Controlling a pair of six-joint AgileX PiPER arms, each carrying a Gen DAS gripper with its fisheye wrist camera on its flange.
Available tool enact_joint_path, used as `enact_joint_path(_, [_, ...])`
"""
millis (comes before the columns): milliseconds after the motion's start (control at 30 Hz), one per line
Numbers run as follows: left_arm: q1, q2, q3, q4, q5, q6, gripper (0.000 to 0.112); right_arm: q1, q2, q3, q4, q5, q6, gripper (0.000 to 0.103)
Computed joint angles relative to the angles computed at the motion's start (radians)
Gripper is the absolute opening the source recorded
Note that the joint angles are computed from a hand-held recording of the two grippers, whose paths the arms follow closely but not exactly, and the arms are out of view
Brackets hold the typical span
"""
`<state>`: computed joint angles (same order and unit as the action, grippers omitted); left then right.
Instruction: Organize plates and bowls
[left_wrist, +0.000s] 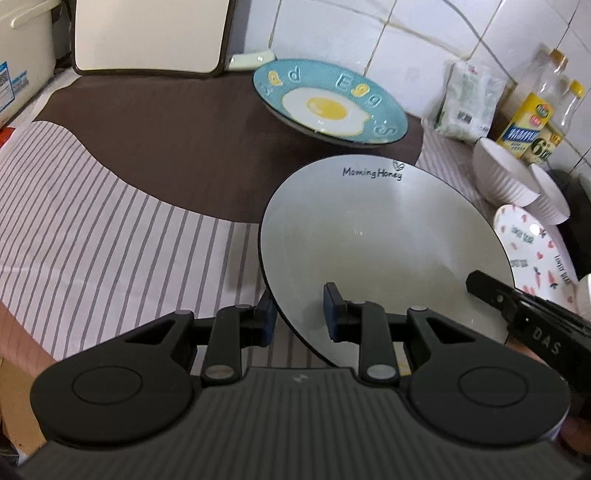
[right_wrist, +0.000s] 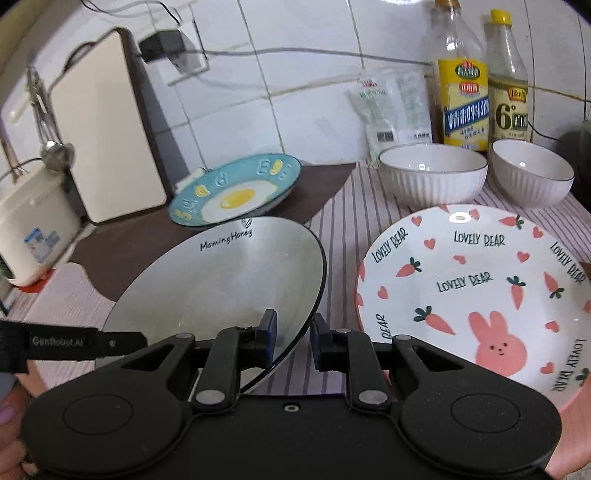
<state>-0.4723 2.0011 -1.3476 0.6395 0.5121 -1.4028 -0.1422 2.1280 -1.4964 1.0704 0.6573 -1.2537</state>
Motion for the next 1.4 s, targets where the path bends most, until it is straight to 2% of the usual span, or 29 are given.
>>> enact_joint_path(267, [0.014,0.004,0.010,-0.010,-0.020,0.009,0.024,0.031,-0.015,0.043,0.006,-0.070,-0.049,0.025])
enact_joint_path(333, [0.009,0.013,-0.010,-0.042,0.007,0.036,0.024,0.054,-0.008,0.034,-0.075,-0.109,0.013,0.028])
enact_joint_path(400, [-0.006,0.033,-0.058,-0.054,0.069,0.067,0.025,0.074,-0.032,0.080,-0.055,-0.176,-0.044,0.032])
enact_joint_path(467, [0.003,0.036,-0.079,-0.105,0.090,0.102,0.025,0.085,-0.046,0.095,-0.074,-0.202,-0.046,0.034])
enact_joint_path(567, [0.017,0.028,-0.096,-0.195,0.121,0.165,0.025,0.073,-0.068,0.088,-0.140,-0.170,0.004,0.035])
enact_joint_path(667, [0.007,-0.001,-0.086,-0.224,0.153,0.188,0.026,0.019,-0.117,0.113,-0.087,-0.092,-0.064,0.051])
enact_joint_path(800, [-0.018,-0.070,-0.037,-0.235,0.157,0.162,0.035,-0.089,-0.194,0.164,0.008,0.023,-0.169,0.052])
enact_joint_path(867, [-0.041,-0.102,-0.018,-0.208,0.158,0.120,0.035,-0.150,-0.220,0.175,0.043,0.086,-0.205,0.052])
enact_joint_path(1033, [-0.125,-0.124,-0.059,-0.125,0.201,0.068,0.035,-0.279,-0.263,0.199,0.107,0.165,-0.290,0.054])
enact_joint_path(1200, [-0.194,-0.058,-0.193,-0.109,0.231,0.078,0.035,-0.362,-0.246,0.181,0.140,0.191,-0.296,0.056])
enact_joint_path(1400, [-0.254,0.076,-0.400,-0.105,0.303,0.087,0.035,-0.402,-0.199,0.176,0.188,0.158,-0.286,0.056])
